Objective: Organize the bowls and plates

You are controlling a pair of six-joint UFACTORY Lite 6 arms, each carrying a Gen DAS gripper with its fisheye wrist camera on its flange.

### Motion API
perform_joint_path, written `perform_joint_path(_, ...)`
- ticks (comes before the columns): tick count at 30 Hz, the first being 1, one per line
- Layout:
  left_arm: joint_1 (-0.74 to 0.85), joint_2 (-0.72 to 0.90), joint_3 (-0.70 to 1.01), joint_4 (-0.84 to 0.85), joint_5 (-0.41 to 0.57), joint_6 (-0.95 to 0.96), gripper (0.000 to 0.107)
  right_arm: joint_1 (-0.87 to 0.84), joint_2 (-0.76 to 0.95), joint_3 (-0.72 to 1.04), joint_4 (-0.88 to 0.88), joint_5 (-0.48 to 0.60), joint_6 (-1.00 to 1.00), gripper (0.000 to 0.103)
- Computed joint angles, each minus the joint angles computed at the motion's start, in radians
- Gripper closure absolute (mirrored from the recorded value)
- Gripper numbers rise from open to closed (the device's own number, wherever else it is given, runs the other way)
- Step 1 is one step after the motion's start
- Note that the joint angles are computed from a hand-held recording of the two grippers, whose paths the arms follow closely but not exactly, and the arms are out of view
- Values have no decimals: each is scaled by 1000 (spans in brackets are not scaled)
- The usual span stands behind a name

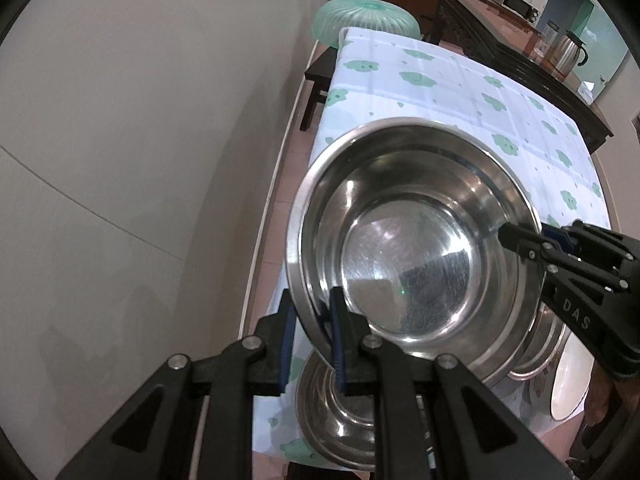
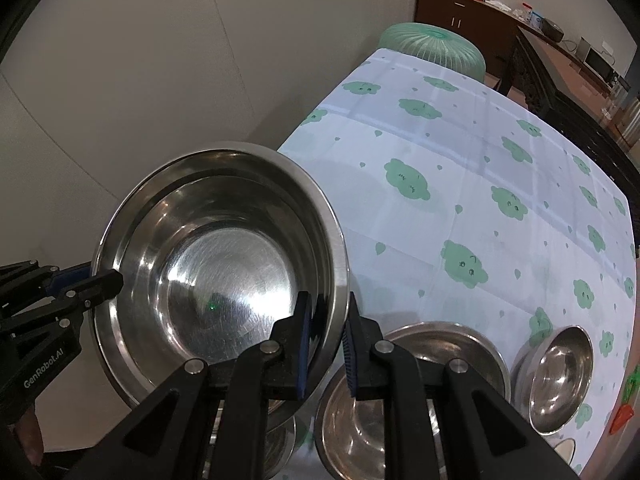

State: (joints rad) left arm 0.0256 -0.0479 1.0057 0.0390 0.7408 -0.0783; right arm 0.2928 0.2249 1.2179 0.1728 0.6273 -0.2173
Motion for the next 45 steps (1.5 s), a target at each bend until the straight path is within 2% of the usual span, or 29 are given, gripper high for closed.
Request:
perform_joint_path(36, 59, -233, -184, -67, 49, 119, 93, 85, -243, -233, -62, 2, 107, 87)
perform_joint_path(45, 71, -275, -230, -75, 54, 142, 93, 104, -261, -261, -89, 2, 142, 87)
